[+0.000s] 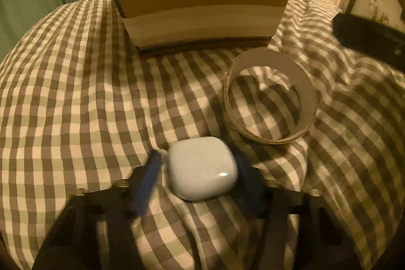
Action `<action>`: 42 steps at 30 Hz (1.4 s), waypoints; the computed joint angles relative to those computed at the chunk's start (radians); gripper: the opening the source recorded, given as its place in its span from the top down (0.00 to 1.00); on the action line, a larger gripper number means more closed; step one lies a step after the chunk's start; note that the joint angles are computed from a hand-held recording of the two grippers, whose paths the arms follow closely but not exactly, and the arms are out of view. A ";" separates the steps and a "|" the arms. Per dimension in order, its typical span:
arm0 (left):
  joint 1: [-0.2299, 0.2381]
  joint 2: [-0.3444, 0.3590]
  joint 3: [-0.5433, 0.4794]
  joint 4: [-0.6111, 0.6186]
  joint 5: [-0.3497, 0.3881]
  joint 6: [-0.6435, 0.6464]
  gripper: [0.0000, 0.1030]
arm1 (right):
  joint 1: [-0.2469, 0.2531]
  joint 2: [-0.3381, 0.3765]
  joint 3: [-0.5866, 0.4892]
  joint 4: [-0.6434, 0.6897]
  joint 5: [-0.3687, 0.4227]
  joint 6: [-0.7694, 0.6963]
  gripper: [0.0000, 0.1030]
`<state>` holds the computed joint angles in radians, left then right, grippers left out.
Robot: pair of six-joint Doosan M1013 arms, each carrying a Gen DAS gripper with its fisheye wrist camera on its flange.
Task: Organize objects
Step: 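Grasp the white earbuds case with the left gripper while the right grasps the tape roll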
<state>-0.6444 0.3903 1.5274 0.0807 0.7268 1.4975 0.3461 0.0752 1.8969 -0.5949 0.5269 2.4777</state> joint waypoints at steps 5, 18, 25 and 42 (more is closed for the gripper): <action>0.021 -0.027 0.012 -0.084 -0.021 0.019 0.49 | 0.009 0.014 -0.008 0.009 0.019 -0.026 0.02; 0.043 -0.078 0.039 0.057 -0.085 -0.126 0.49 | 0.013 0.103 -0.078 0.312 0.098 -0.412 0.02; 0.052 -0.065 0.030 0.026 -0.077 -0.105 0.49 | 0.022 0.151 -0.109 0.345 0.162 -0.457 0.17; 0.043 -0.105 0.057 0.046 -0.066 -0.134 0.49 | 0.072 0.063 -0.045 0.203 0.116 -0.314 0.24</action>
